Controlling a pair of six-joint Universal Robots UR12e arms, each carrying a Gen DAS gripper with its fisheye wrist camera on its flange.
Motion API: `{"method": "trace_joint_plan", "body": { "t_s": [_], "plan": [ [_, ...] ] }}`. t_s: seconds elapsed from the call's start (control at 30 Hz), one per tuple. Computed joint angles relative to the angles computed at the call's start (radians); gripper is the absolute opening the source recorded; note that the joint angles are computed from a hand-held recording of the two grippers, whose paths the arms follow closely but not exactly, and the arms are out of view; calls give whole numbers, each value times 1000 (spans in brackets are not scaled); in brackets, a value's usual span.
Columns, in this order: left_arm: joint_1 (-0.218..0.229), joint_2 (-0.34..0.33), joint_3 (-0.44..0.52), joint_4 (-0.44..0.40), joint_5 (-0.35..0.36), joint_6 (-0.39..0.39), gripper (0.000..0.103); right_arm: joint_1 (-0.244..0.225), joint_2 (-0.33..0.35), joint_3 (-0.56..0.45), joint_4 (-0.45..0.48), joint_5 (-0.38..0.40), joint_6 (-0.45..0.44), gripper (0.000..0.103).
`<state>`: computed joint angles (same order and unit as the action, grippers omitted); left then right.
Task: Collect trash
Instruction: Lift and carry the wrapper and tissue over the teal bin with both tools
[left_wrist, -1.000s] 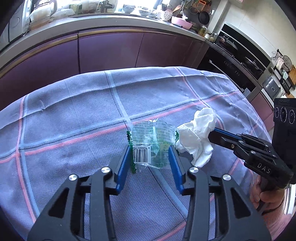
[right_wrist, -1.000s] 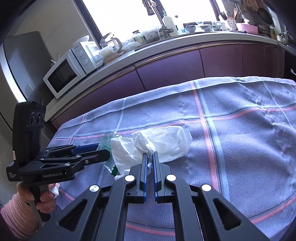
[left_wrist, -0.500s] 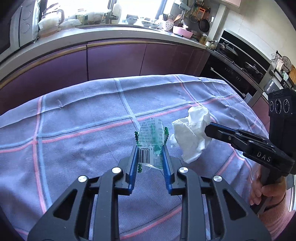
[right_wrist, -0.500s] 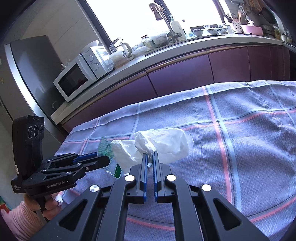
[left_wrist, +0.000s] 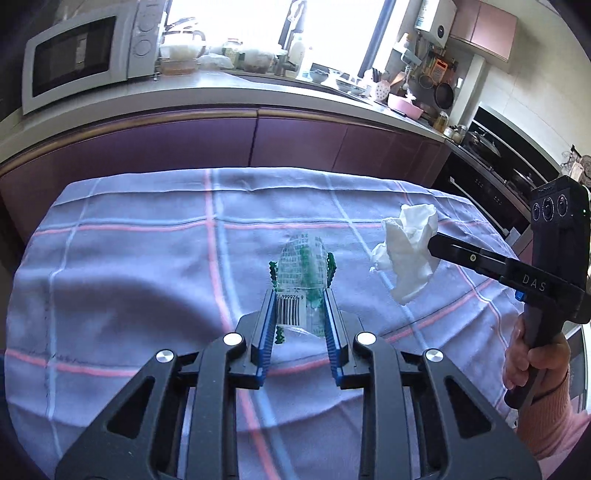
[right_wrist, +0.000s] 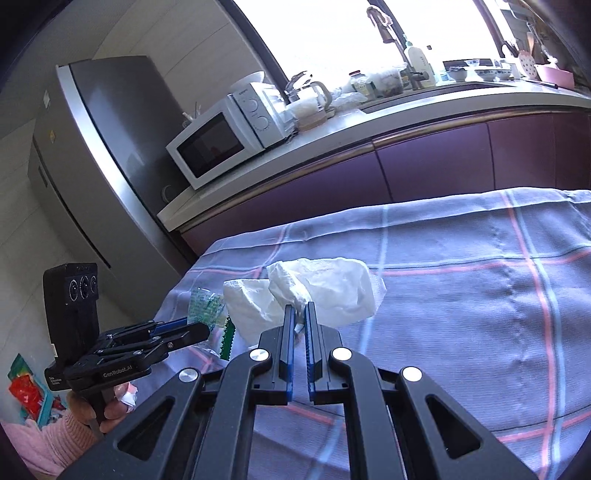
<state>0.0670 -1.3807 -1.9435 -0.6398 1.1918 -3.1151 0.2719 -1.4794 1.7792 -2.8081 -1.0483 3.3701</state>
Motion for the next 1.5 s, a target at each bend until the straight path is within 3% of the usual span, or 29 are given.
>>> {"method": "trace_joint_plan", "body": {
  "t_s": [0.3, 0.53, 0.83, 1.07, 1.5],
  "plan": [
    [147, 169, -123, 0, 2, -41, 25, 86, 45, -62, 31, 75, -48, 4],
    [286, 289, -189, -28, -29, -44, 25, 151, 88, -128, 84, 116, -99, 4],
    [435, 398, -236, -86, -22, -29, 25, 217, 136, -207, 158, 163, -175, 4],
    [514, 443, -253, -127, -23, -26, 25, 251, 164, -252, 203, 191, -218, 4],
    [560, 460, -262, -133, -7, -42, 25, 291, 201, -310, 276, 204, -281, 4]
  ]
}}
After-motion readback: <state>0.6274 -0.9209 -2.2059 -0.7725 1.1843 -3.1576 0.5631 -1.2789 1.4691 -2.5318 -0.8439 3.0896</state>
